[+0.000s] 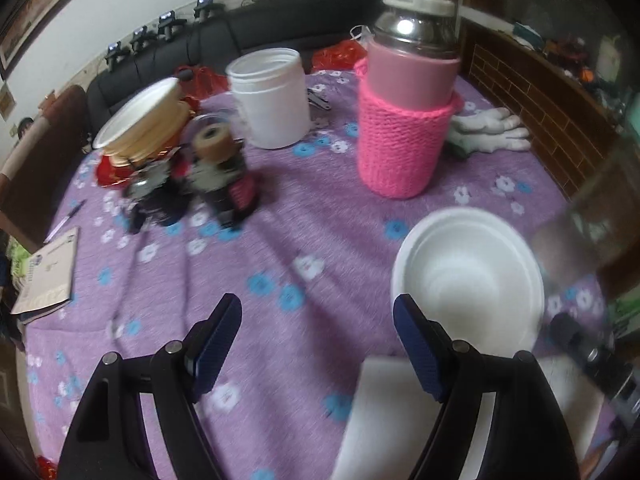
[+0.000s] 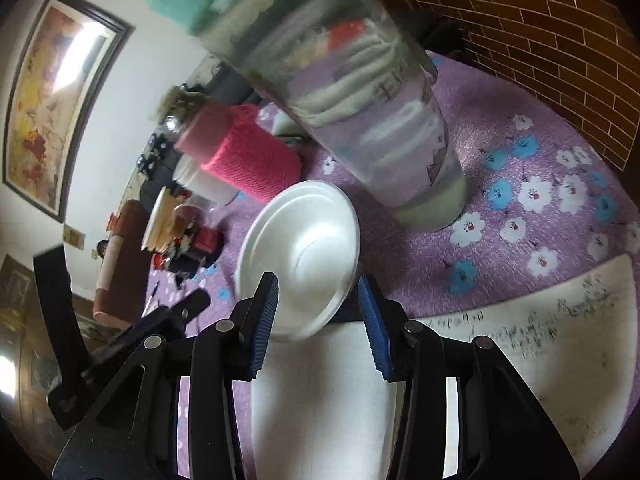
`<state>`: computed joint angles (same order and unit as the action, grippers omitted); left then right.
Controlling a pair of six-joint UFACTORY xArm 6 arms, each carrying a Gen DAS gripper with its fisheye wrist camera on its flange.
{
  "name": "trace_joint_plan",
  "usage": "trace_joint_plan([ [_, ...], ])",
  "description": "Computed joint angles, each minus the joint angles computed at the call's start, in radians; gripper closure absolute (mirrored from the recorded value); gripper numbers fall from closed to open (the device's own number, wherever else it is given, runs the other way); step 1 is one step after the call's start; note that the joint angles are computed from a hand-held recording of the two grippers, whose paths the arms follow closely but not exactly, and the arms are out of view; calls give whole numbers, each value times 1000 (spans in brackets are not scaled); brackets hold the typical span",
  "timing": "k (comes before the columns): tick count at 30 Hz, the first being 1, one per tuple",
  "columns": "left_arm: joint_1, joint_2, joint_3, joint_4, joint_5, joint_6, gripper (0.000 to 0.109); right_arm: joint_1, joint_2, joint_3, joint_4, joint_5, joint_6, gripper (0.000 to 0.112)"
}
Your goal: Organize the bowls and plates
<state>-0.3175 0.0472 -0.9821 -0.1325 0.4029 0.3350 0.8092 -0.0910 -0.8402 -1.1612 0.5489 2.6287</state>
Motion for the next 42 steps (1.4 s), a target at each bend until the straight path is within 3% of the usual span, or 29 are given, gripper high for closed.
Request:
trace_joint_plan([
  [13, -58, 122, -64, 73, 18, -85, 31, -57, 111, -54, 17, -30, -18, 71],
  [14, -59, 126, -63, 66, 15, -81, 33, -59, 114, -54, 16, -33, -14, 71],
  [16, -58, 130, -59, 56, 14, -73, 57, -65, 126, -57, -1, -54, 1, 72],
  [18, -57, 133, -70, -77, 60, 31, 68, -67, 138, -61, -17, -55, 18, 83],
  [19, -59, 128, -65, -114, 62, 62, 76, -67, 140, -62, -23, -54, 21, 91],
  [21, -65, 111, -50, -146, 61, 98, 89, -67, 143, -63, -56, -62, 52, 97],
  [23, -71, 96, -32, -123, 47, 84, 91, -66, 148, -70, -70, -68, 59, 102],
  [29, -47, 9, 33, -195, 54, 148, 92, -40, 116, -63, -112, -53, 102, 102],
  [37, 83, -271, 209, -244, 54, 237, 93, 102, 137, -191, -139, 68, 56, 102],
  [42, 295, -506, 343, -286, 92, 355, 92, 207, 259, -401, -162, 80, -12, 102],
])
